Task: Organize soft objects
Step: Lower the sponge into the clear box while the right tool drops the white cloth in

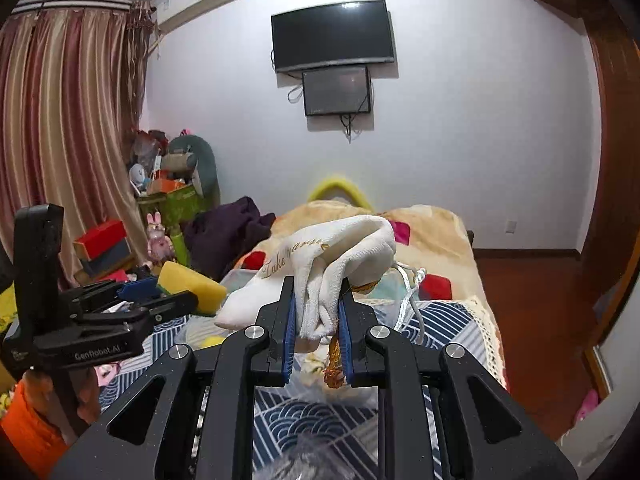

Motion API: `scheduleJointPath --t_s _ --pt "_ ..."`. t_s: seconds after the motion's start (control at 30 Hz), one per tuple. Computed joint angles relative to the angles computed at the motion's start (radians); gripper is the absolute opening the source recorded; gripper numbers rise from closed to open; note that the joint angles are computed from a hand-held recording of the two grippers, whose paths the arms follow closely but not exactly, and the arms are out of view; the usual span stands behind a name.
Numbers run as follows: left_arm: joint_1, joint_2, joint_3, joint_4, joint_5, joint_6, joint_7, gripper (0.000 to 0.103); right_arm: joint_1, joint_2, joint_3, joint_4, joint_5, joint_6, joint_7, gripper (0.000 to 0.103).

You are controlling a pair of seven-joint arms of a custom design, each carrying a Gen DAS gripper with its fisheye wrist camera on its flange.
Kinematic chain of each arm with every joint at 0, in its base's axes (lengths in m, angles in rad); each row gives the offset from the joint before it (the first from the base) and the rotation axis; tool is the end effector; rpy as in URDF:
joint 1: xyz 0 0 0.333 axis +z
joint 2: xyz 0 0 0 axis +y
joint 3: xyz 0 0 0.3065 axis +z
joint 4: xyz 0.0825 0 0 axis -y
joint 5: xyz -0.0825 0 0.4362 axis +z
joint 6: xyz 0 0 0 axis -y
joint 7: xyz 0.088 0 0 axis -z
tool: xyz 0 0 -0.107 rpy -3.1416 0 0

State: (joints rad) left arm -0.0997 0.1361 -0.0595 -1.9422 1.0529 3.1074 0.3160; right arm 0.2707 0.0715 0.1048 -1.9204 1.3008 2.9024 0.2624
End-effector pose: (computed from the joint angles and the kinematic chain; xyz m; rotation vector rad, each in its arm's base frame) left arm 0.6413 -0.1757 0.4694 -1.6848 1.5783 -1.0811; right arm 0.6324 0.1855 0.4933 -1.8018 1.0383 -0.5086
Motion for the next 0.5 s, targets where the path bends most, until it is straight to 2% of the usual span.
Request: scheduleJointPath --t_s 0.13,0.17,0.33,0.43,0.5 --pt "0.096 0.076 -0.13 0.038 -0.359 -0.043 0.355 0.059 0.015 0.072 -0.004 0.044 -0.204 0.001 0.18 0.016" --pt "0.105 0.097 -0.148 0.057 -0.411 -0.063 0.411 0.059 0.014 0.084 -0.005 0.051 -0.245 -0.004 0.213 0.016" --pt "0.095 0.178 -0.165 0.135 -0.553 -0.15 0.575 0.059 0.025 0.152 -0.026 0.088 -0.502 -0.045 0.431 0.017" --pt "0.071 0.208 -0.151 0.169 -0.592 -0.199 0.627 0.059 0.032 0.185 -0.043 0.112 -0.633 -0.075 0.545 0.016" --pt "0.078 0.23 -0.166 0.192 -0.643 -0.231 0.682 0.059 0.035 0.203 -0.052 0.131 -0.706 -0.098 0.608 0.017"
